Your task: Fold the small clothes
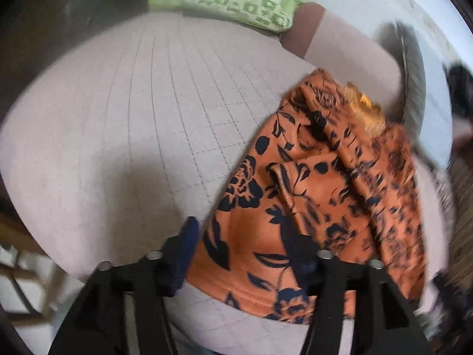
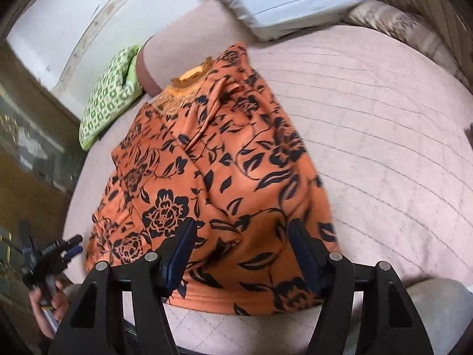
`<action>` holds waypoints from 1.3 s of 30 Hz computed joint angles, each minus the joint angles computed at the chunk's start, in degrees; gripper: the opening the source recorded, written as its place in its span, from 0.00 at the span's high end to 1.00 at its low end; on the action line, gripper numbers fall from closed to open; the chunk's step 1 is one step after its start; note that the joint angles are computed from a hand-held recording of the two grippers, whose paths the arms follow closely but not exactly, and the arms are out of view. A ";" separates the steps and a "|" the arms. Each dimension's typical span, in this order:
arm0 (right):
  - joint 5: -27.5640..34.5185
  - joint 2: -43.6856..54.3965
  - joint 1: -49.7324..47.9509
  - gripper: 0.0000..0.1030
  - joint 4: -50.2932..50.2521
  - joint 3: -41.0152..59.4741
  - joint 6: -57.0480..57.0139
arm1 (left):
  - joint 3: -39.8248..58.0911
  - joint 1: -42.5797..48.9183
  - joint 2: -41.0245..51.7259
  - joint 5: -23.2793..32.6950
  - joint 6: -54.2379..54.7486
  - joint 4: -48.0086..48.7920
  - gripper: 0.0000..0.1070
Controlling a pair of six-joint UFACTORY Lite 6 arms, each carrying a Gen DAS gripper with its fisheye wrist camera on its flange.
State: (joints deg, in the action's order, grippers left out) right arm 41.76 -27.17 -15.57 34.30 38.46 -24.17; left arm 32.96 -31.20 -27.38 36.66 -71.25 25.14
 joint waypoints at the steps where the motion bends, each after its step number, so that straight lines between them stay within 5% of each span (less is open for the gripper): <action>1: 0.54 -0.36 -1.44 0.35 -0.32 0.78 -0.37 | 0.78 -1.59 0.02 2.06 -0.09 -0.69 0.45; 8: 0.66 14.65 -2.12 0.38 -9.90 8.49 4.00 | 4.88 3.82 9.26 1.53 14.61 -11.71 0.49; 11: -0.74 18.18 3.12 0.68 -19.85 9.16 14.30 | 4.79 1.63 9.43 1.29 11.32 -8.27 0.76; 12: -1.98 17.88 4.48 0.91 -23.55 8.69 18.25 | 4.83 0.98 9.86 2.13 9.54 -7.10 0.90; 13: -2.17 17.28 5.08 0.94 -24.84 8.35 19.80 | 3.94 0.98 8.57 2.22 9.14 -7.52 0.94; 20: 2.01 8.58 -0.24 0.96 -21.81 5.81 14.62 | 0.88 -7.18 -4.10 12.40 5.20 -5.10 0.97; 26: 2.58 12.20 0.42 0.81 -17.66 8.75 11.30 | 3.75 -3.94 -1.50 14.31 9.51 -8.22 0.85; 28: 4.29 7.99 -1.99 0.43 -11.59 8.82 4.16 | 5.13 -5.67 -5.27 15.61 7.65 -6.50 0.73; 30: 6.21 5.62 -3.91 0.31 -6.47 10.38 -0.40 | 7.94 -8.99 -7.70 17.09 3.55 -3.07 0.58; 33: 8.37 9.12 -4.17 0.30 -0.54 16.75 -3.46 | 16.70 -14.95 -3.36 21.73 -3.36 5.47 0.42; 39: 8.44 23.50 2.05 0.29 5.49 33.18 -3.29 | 31.79 -6.01 13.02 8.26 9.86 -2.37 0.35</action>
